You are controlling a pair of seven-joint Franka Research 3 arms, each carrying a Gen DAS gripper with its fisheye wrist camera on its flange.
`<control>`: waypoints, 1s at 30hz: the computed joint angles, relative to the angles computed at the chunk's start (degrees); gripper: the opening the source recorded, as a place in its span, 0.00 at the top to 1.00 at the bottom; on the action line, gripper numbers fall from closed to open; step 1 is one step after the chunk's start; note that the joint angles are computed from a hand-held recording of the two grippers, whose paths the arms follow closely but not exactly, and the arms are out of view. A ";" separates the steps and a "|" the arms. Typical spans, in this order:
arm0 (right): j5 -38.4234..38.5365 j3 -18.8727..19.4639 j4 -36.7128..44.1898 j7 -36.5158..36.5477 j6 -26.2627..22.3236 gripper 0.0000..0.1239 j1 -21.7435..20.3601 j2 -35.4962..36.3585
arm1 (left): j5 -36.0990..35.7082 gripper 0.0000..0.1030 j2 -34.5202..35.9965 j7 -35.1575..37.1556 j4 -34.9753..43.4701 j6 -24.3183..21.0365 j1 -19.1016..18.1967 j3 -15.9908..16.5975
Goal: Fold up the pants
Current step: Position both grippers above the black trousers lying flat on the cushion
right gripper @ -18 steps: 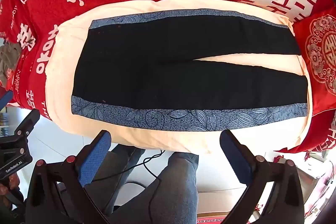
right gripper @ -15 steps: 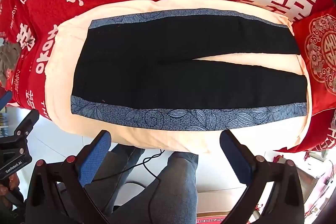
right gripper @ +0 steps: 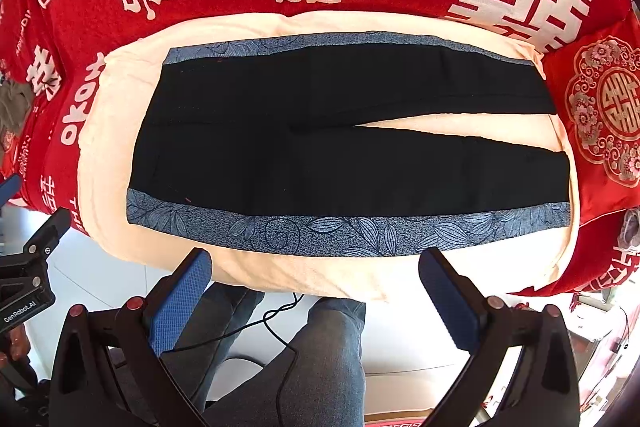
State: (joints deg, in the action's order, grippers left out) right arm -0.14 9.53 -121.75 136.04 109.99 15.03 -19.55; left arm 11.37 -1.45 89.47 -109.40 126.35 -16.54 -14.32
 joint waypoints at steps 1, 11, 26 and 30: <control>0.10 -0.11 0.14 -0.22 -0.16 0.17 0.01 0.08 | 0.15 0.00 0.12 -0.16 0.12 -0.01 0.02 0.00; 0.79 -0.82 0.34 -2.43 -0.07 0.17 -0.01 0.57 | 1.71 0.00 1.13 -2.72 1.44 -1.51 -0.14 -0.22; 2.69 -2.56 -1.99 -9.19 1.91 0.17 -1.75 -0.99 | 4.14 0.00 2.30 -12.18 5.00 -6.47 -1.44 -0.86; 3.50 -3.14 -2.43 -12.56 0.80 0.17 -2.15 -1.56 | 4.69 0.00 2.18 -17.08 5.43 -8.25 -2.00 -1.19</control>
